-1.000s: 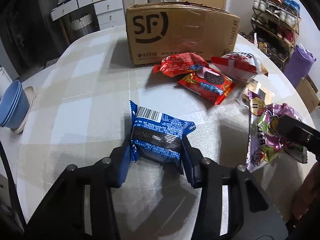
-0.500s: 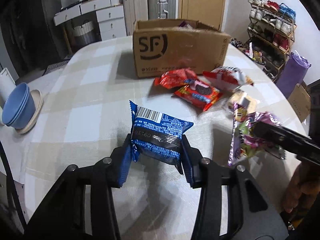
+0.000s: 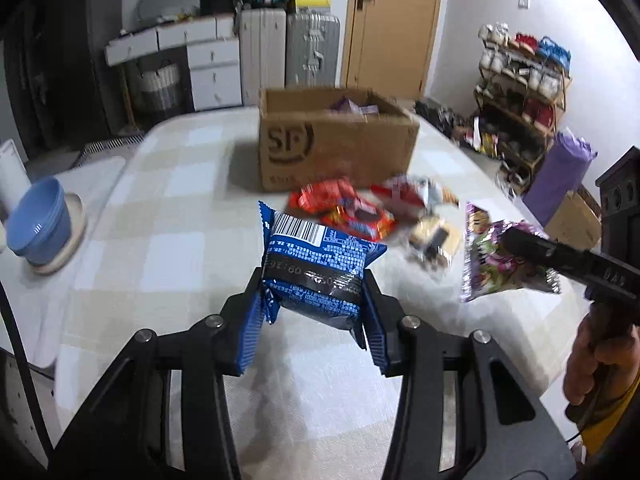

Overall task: Organize snacks
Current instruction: 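Lift both packs and carry them over the box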

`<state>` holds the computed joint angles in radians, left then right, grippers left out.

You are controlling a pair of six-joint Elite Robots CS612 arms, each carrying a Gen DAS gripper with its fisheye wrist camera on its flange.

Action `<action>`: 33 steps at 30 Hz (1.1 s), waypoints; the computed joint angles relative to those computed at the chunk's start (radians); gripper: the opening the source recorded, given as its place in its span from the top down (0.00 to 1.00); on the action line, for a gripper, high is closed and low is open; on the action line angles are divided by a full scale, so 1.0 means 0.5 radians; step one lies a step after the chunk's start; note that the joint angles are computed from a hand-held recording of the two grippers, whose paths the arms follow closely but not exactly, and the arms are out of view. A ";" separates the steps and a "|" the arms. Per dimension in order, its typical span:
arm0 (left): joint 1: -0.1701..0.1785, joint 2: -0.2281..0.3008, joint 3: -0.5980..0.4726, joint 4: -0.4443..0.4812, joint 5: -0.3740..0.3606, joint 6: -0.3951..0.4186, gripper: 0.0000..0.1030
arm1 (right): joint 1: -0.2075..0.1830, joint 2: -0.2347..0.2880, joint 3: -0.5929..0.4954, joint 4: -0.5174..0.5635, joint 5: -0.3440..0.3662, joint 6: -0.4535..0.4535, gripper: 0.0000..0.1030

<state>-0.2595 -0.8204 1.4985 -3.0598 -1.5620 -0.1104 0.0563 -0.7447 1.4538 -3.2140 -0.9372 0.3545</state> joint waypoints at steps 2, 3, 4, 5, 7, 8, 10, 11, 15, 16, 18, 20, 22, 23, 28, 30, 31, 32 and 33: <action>0.013 -0.013 -0.007 -0.025 -0.024 -0.015 0.60 | 0.000 -0.024 -0.031 0.002 -0.044 -0.027 0.62; 0.020 -0.016 -0.019 -0.030 -0.043 -0.018 0.60 | 0.000 -0.033 -0.047 0.009 -0.055 -0.035 0.62; 0.029 -0.016 -0.039 -0.021 -0.063 -0.013 0.60 | 0.000 -0.040 -0.068 0.024 -0.073 -0.053 0.62; 0.038 -0.014 -0.065 -0.015 -0.090 -0.014 0.60 | 0.001 -0.046 -0.092 0.037 -0.086 -0.078 0.62; 0.050 -0.008 -0.117 0.003 -0.116 -0.004 0.60 | 0.001 -0.048 -0.153 0.031 -0.093 -0.115 0.62; 0.055 -0.002 -0.151 0.006 -0.116 0.011 0.60 | 0.002 -0.045 -0.191 0.040 -0.090 -0.127 0.62; 0.067 0.023 -0.234 0.023 -0.138 0.040 0.60 | 0.000 -0.029 -0.281 0.049 -0.055 -0.130 0.62; 0.074 0.041 -0.281 0.041 -0.143 0.044 0.60 | 0.000 -0.016 -0.333 0.065 -0.039 -0.132 0.62; 0.109 0.136 -0.518 0.177 -0.175 -0.027 0.60 | 0.018 0.025 -0.519 0.177 -0.056 -0.195 0.62; 0.113 0.160 -0.576 0.197 -0.157 -0.041 0.60 | 0.025 0.045 -0.581 0.210 -0.067 -0.222 0.62; 0.115 0.203 -0.679 0.243 -0.139 -0.012 0.60 | 0.040 0.081 -0.684 0.266 -0.094 -0.261 0.62; 0.120 0.253 -0.803 0.316 -0.149 0.021 0.60 | 0.058 0.118 -0.790 0.360 -0.177 -0.299 0.62; 0.123 0.306 -0.918 0.360 -0.143 0.025 0.60 | 0.065 0.180 -0.923 0.446 -0.207 -0.285 0.62; 0.123 0.334 -0.977 0.390 -0.132 0.034 0.60 | 0.066 0.212 -0.987 0.483 -0.206 -0.273 0.62; 0.130 0.537 -1.364 0.660 -0.173 0.059 0.60 | 0.076 0.392 -1.323 0.709 -0.244 -0.275 0.62; 0.122 0.635 -1.543 0.783 -0.169 0.078 0.60 | 0.083 0.463 -1.448 0.801 -0.280 -0.306 0.62; 0.118 0.681 -1.630 0.852 -0.146 0.103 0.60 | 0.086 0.503 -1.522 0.858 -0.295 -0.326 0.62; 0.112 0.718 -1.693 0.896 -0.133 0.113 0.60 | 0.089 0.549 -1.605 0.915 -0.303 -0.339 0.62; 0.110 0.768 -1.783 0.962 -0.124 0.129 0.60 | 0.091 0.590 -1.678 0.967 -0.310 -0.355 0.62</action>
<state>-0.2047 -0.4362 0.6068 -2.5788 -1.6239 -0.0460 0.1020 -0.4495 0.6148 -2.7304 -1.0921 0.1772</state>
